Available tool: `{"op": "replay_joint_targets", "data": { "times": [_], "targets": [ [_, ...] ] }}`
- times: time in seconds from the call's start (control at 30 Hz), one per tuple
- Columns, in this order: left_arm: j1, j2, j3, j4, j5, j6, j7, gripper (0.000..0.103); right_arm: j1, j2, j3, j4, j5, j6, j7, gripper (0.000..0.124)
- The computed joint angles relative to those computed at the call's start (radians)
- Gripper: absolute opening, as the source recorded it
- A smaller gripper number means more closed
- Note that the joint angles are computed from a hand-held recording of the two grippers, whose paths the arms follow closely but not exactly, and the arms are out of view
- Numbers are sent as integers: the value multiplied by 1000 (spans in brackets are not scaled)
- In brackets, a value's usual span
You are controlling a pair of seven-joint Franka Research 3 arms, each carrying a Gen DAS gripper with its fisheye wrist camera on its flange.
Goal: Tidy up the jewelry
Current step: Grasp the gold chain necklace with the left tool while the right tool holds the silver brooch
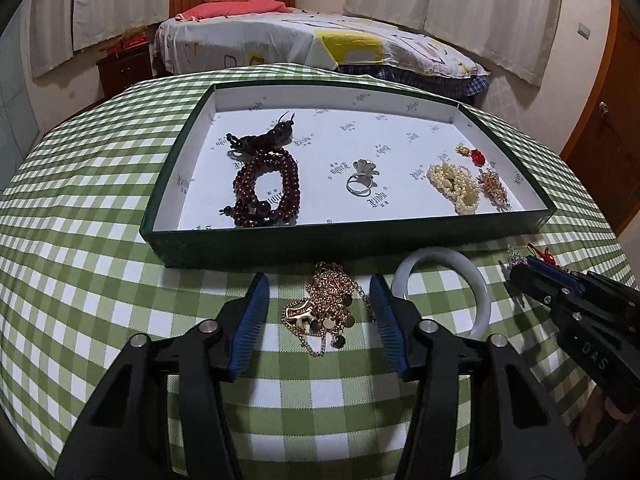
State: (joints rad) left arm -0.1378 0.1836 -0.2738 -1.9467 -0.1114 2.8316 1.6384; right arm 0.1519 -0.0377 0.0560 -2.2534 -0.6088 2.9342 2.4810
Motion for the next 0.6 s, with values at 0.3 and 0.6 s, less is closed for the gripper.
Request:
{"op": "replay_joint_targets", "data": {
  "times": [0.3,0.6],
  "targets": [
    [46,-15,-44,-26,-159,27,151,17,2,4,-4,-3,28,7,-14,12],
    [21,-24,-15,-39,-176,28,152,17,2,4,-5,-2,30,9,-14,12]
  ]
}}
